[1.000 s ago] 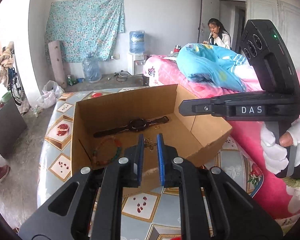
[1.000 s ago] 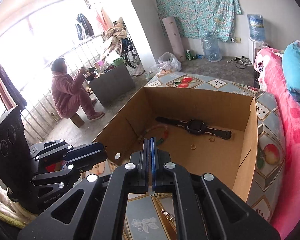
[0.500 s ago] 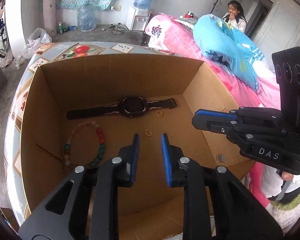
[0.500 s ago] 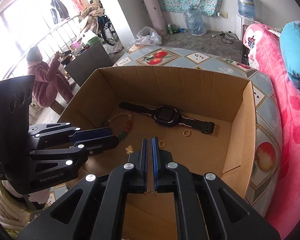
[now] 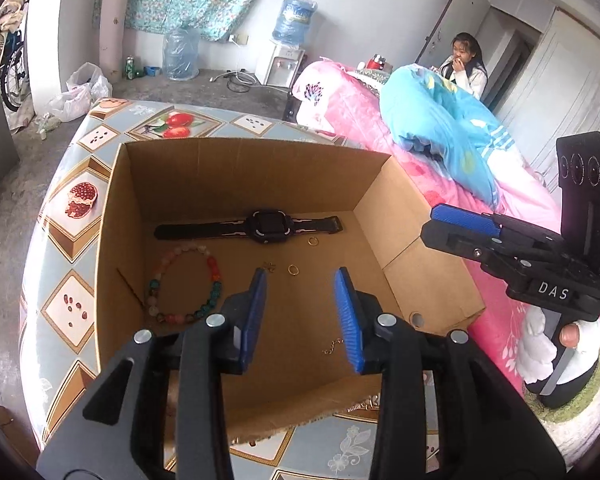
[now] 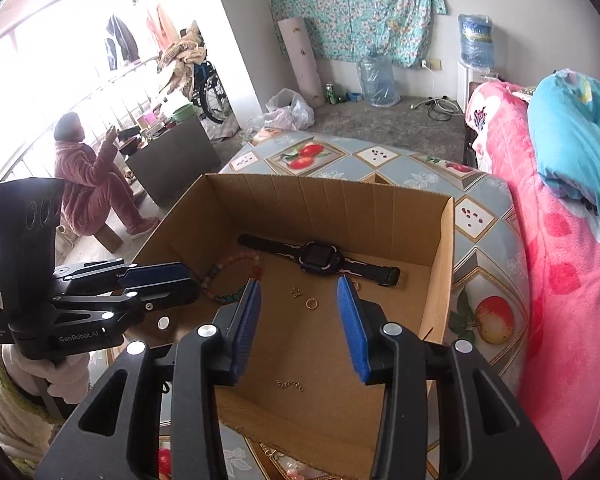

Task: Organize jewelry
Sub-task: 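Withdraw both tools from the box toward the gold chain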

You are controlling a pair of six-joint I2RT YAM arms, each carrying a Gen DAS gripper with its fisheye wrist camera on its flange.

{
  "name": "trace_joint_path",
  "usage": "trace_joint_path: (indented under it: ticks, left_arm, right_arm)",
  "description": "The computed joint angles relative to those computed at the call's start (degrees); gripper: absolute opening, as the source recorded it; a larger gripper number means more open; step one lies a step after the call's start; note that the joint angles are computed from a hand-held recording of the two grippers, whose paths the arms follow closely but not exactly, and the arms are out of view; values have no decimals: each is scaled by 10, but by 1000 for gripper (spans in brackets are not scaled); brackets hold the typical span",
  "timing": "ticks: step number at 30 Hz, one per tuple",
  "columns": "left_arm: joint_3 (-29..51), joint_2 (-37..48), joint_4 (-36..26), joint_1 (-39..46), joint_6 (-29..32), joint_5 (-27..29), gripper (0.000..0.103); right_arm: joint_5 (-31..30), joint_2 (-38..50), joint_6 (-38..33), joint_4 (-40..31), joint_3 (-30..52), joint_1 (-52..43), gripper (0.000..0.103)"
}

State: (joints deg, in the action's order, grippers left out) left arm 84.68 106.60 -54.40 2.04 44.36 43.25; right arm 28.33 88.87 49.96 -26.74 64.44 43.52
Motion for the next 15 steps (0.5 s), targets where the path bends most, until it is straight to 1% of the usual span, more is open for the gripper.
trace_joint_path:
  ticks: [3,6,8,9,10,11,13,15]
  left_arm:
    - [-8,-20,-30,38,37,33,35]
    - [-30,-47,-57,85,95,70,39]
    - [-45,-61,-92,123,160,103,41]
    - [-55,-68,-110,143,199,116,44]
    - [-64,-72,-128,159,235,125,47]
    - [-74,-75,-149,176,277,131,48]
    - [-97,-80,-187,203,356,129,49]
    - [-126,-87,-198,220,404,117,49]
  right_arm:
    - [48,-23,24,-25,-3,39,49]
    - [98,-45,62,-46,-13,86,56]
    - [130,-60,96,-54,-28,120,60]
    - [147,-69,119,-55,-40,141,62]
    - [161,-74,142,-59,-49,158,65]
    - [175,-74,177,-67,-58,179,69]
    - [183,-66,238,-84,-72,209,71]
    - [187,-41,309,-109,-77,240,72]
